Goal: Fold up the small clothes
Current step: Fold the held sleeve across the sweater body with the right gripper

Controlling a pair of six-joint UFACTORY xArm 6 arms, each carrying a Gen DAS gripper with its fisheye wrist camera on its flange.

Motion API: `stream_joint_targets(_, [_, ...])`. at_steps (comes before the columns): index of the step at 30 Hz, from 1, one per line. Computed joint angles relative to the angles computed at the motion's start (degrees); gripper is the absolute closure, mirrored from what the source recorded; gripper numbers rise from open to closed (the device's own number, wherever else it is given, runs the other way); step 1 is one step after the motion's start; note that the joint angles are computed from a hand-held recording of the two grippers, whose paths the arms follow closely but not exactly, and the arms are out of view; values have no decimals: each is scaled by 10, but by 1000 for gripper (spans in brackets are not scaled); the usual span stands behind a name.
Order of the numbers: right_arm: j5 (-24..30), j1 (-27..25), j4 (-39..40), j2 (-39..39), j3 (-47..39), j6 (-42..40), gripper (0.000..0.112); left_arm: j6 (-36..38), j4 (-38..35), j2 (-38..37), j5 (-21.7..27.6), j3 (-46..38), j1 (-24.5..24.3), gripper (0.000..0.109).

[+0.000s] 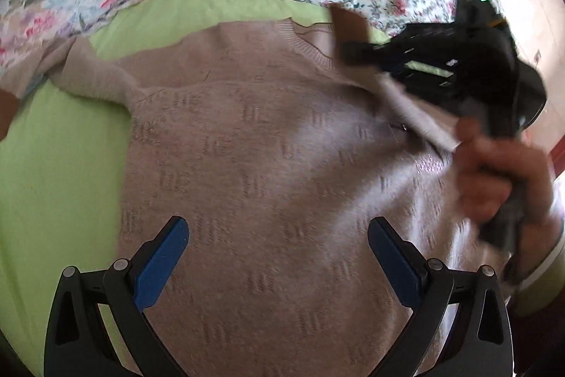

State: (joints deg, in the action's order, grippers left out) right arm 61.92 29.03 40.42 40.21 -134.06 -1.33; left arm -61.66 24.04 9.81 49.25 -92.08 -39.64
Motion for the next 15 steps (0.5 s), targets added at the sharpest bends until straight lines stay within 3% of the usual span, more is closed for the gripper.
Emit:
stream_joint_targets(3, [42, 8, -18, 54, -76, 17, 96, 13, -25, 1, -32, 10, 18, 7])
stream_joint_targets(5, [48, 4, 3, 56, -77, 14, 80, 27, -40, 12, -53, 4, 29, 7])
stream_joint_targets(6, [37, 0, 18, 34, -41, 1, 72, 32, -45, 18, -58, -3, 33, 7])
stream_joint_targets(7, [25, -1, 24, 14, -13, -9, 70, 42, -55, 27, -68, -10, 38, 7])
stream_joint_targets(15, [-111, -47, 66, -211, 284, -71, 70, 140, -197, 148, -113, -136, 90, 7])
